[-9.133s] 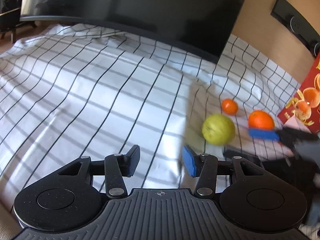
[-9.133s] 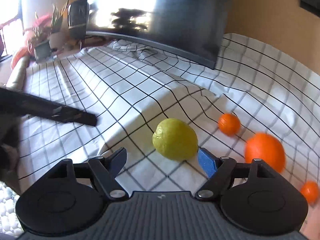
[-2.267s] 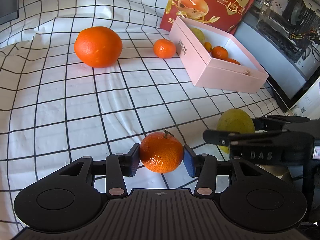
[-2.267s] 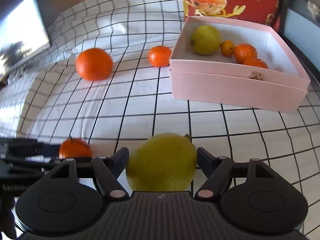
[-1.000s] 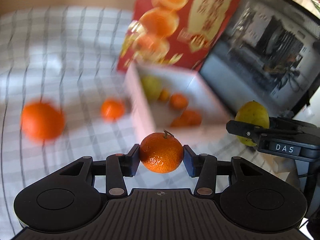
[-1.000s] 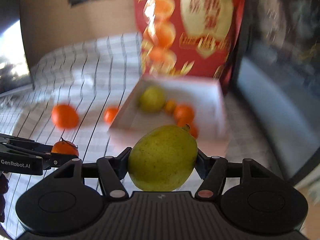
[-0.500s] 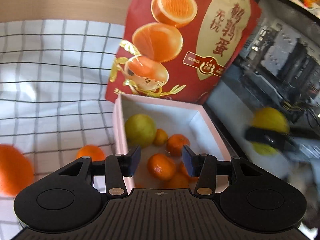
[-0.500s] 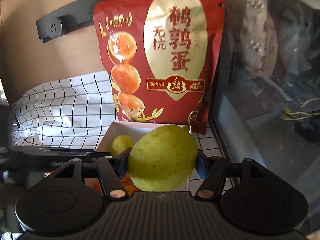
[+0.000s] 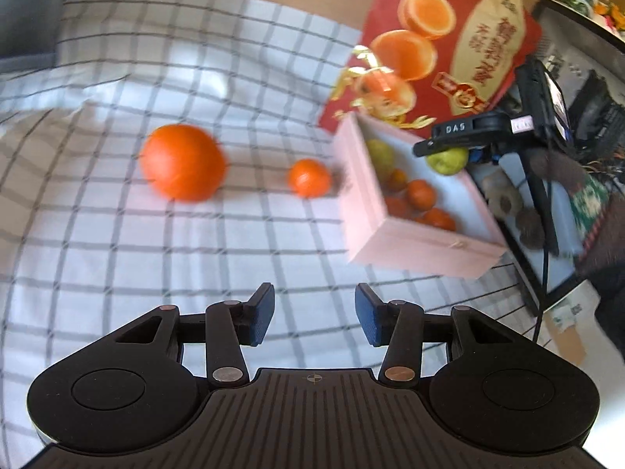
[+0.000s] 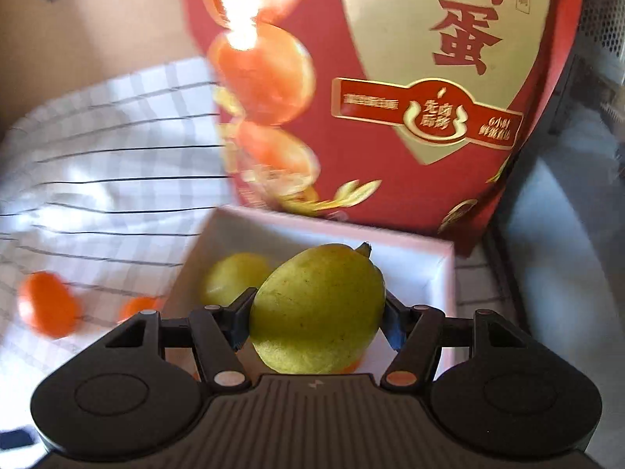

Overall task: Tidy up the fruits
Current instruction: 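Lower the tangerine into the pink box and open the left gripper while the right gripper releases the pear there, then move the right gripper to the large orange and close on it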

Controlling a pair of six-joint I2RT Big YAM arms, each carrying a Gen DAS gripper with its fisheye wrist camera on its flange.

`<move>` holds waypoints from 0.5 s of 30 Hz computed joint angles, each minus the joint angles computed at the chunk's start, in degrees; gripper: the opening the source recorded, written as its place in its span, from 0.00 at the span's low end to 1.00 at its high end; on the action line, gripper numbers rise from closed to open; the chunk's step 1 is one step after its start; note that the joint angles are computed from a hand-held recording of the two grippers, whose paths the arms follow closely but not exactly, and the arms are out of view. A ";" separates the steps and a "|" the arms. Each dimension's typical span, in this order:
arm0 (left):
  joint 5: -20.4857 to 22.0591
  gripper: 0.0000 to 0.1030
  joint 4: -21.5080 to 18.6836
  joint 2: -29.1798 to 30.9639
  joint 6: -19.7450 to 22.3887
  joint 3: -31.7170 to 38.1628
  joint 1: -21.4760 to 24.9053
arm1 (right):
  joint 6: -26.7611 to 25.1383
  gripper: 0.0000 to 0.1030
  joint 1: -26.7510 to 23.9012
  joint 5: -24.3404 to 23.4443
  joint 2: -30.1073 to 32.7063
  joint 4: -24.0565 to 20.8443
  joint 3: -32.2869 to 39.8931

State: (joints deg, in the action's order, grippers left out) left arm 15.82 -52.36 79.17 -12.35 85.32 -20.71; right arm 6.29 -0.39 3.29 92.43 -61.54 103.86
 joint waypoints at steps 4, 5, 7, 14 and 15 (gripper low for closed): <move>-0.63 0.49 -0.77 -2.27 -1.25 -2.52 1.84 | 0.99 0.62 -0.90 0.17 5.11 -4.39 5.75; -0.81 0.49 -0.79 -2.80 -1.71 -3.12 2.24 | 1.55 0.62 -1.13 -0.23 6.19 -5.80 7.07; -0.99 0.49 -1.02 -3.46 -2.62 -3.85 2.94 | 2.63 0.62 -1.58 -1.07 7.97 -8.13 9.13; -0.66 0.49 -1.63 -3.95 -3.65 -4.66 3.85 | 2.39 0.62 -1.52 0.00 10.17 -11.11 12.52; -0.39 0.49 -1.62 -3.99 -3.54 -4.72 3.90 | 2.22 0.63 -1.51 -0.03 10.07 -11.27 12.69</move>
